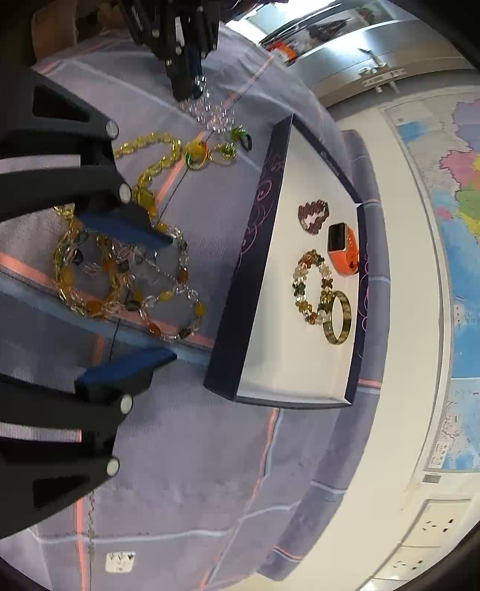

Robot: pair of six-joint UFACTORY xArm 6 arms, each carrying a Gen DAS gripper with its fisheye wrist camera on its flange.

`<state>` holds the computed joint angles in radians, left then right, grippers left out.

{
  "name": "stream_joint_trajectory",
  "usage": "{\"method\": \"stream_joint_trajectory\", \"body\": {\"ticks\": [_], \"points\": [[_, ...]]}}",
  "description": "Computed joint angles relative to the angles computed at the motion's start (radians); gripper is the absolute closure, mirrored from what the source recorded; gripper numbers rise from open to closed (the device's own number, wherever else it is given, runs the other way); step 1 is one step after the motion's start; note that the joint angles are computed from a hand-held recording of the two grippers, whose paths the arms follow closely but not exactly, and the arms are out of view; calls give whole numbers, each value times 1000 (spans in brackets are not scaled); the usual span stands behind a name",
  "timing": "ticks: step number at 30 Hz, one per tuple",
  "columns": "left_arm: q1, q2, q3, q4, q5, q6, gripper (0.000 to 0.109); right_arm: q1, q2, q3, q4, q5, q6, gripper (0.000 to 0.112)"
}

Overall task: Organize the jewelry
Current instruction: 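Grasp the crystal bracelet with the left gripper while the right gripper grasps the amber necklace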

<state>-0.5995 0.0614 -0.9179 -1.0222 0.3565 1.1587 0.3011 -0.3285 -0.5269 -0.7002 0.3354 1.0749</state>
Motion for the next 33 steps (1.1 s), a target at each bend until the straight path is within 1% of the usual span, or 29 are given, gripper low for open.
{"method": "stream_joint_trajectory", "body": {"ticks": [2, 4, 7, 8, 9, 11, 18, 22, 24, 31, 33], "points": [[0, -3, 2, -3, 2, 2, 98, -3, -4, 7, 18, -13, -19, 90], [-1, -5, 2, -11, 4, 8, 98, -13, -12, 24, 73, -46, -61, 103], [7, -8, -3, -38, 24, 24, 98, -28, -22, 49, 144, -94, -105, 105], [9, -9, -4, -43, 26, 26, 98, -33, -32, 63, 176, -117, -122, 108], [10, -11, -4, -49, 27, 29, 98, -37, -41, 74, 194, -136, -126, 108], [22, -18, -9, -76, 54, 46, 98, -39, -68, 104, 295, -183, -197, 108], [48, -48, -30, -144, 107, 85, 98, -25, -184, 136, 422, -227, -297, 108], [59, -60, -45, -162, 136, 96, 98, -22, -229, 117, 364, -215, -264, 108], [62, -63, -52, -165, 144, 96, 98, -20, -246, 98, 311, -197, -232, 108], [75, -80, -63, -173, 180, 96, 98, -19, -276, 60, 265, -195, -225, 108], [74, -84, -67, -171, 174, 90, 98, -22, -282, 52, 264, -198, -229, 108]]}}
